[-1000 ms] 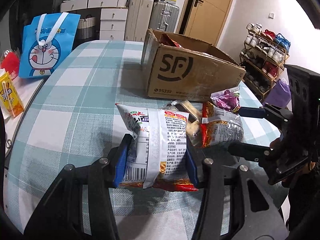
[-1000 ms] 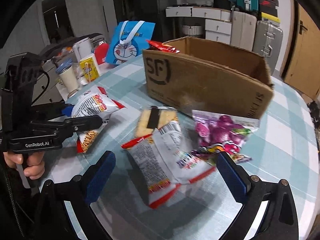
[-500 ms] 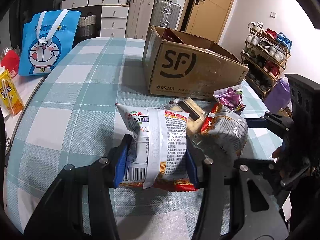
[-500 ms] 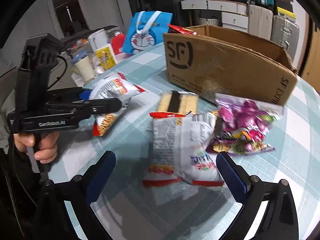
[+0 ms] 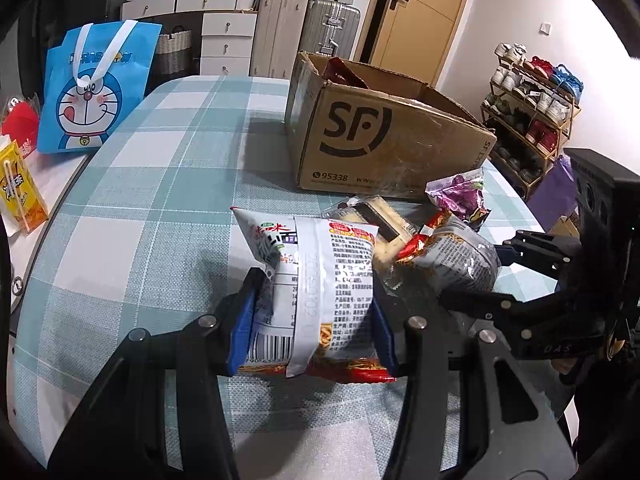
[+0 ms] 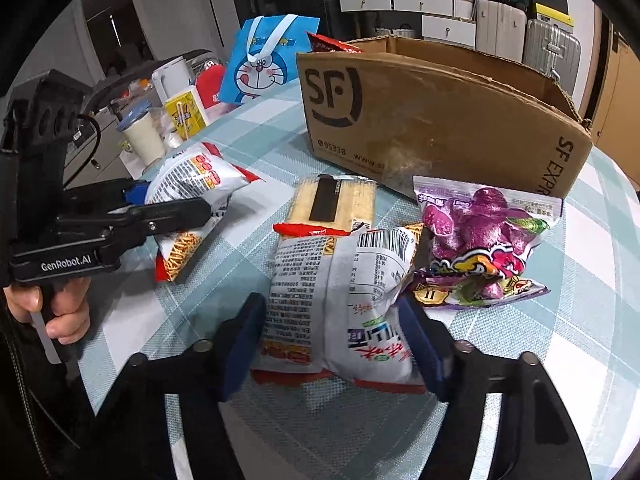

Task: Organize snacks
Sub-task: 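Grasp the second white snack bag with the right tool while the left tool holds its bag, then carry both white snack bags over the cardboard box with both tools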

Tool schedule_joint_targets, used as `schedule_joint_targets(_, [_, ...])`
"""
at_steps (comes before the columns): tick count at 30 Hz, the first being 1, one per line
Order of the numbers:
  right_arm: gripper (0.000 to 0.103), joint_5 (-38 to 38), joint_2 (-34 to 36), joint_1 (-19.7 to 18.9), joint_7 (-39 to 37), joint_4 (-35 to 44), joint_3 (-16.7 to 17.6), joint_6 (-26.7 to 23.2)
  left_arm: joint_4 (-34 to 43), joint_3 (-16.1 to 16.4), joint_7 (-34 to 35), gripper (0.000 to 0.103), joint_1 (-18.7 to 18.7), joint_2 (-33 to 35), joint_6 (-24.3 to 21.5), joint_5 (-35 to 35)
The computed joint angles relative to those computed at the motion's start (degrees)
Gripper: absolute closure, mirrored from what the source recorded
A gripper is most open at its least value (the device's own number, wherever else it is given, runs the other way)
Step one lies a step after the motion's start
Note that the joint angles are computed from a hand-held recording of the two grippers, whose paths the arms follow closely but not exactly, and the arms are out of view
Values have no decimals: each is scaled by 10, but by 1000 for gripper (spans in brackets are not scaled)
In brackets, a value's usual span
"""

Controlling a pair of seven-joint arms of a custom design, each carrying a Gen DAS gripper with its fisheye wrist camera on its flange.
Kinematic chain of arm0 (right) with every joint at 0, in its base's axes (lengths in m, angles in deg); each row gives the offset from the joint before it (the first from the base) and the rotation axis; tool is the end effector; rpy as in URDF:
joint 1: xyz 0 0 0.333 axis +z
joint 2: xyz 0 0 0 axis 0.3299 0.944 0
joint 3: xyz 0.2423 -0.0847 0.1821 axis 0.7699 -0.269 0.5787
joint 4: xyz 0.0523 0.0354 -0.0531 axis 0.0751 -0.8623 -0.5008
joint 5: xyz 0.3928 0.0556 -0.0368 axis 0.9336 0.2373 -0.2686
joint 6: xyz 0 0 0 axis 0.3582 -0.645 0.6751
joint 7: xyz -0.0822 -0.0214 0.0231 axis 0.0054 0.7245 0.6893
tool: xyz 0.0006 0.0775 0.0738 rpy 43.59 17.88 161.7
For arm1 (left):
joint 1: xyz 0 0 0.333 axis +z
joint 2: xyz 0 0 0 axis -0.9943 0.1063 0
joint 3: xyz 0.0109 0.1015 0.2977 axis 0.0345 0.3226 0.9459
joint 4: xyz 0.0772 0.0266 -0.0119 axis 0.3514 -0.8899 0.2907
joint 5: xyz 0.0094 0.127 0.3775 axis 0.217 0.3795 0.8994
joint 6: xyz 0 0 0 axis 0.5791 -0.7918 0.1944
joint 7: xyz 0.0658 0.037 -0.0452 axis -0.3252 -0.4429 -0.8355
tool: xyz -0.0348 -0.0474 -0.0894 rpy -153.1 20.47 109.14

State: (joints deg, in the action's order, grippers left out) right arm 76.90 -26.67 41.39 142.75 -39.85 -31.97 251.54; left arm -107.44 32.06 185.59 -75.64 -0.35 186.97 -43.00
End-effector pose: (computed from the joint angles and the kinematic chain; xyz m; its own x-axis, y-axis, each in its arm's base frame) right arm 0.6331 0.3251 0.3605 0.3615 -0.9239 -0.1254 -0.7998 -0.2382 -0.5510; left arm 0.6032 -0.1934 0.3676 -0.3326 -0.9188 0.2126 -0.7277 0.1066 -0.6776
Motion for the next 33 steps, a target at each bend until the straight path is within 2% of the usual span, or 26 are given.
schedule_joint_targets(4, [49,0,-20,-1,4,-35,-1,42,-3,-7,2,56,6,-2,7,-1])
schedule_joint_targets(9, [49,14,-39,-15,-14,-61,16,61,-3,-32,18,56,29,-1,3,-13])
schedule_joint_targets(12, [49,9,-52,-9,-20,-78,12,72,-4,-28,21,56,25,-4,5,-16])
schedule_joint_targets(16, [49,19,-73,-14,-25,-106,18,99,-6,-40,33,56,34,-8,6,-29])
schedule_joint_targets(22, [49,69,-100,-53,-55,-138,59,141,-6,-59,58,56,47,-13,7,-53])
schedule_joint_targets(24, [49,63,-108,-39,-43,-146,42,156,-6,-58,66,56,45,-18,8,-60])
schedule_joint_targets(27, [49,60,-118,-41,-41,-156,40,181,-1,-71,86,56,55,-22,9,-82])
schedule_joint_targets(28, [49,55,-122,-34,-34,-160,29,189,2,-72,92,56,55,-23,10,-88])
schedule_joint_targets(31, [49,30,-135,2,3,-167,-17,204,12,-82,115,56,62,-25,8,-115])
schedule_joint_targets(33, [49,5,-144,40,38,-173,-65,213,21,-88,137,56,65,-26,4,-137])
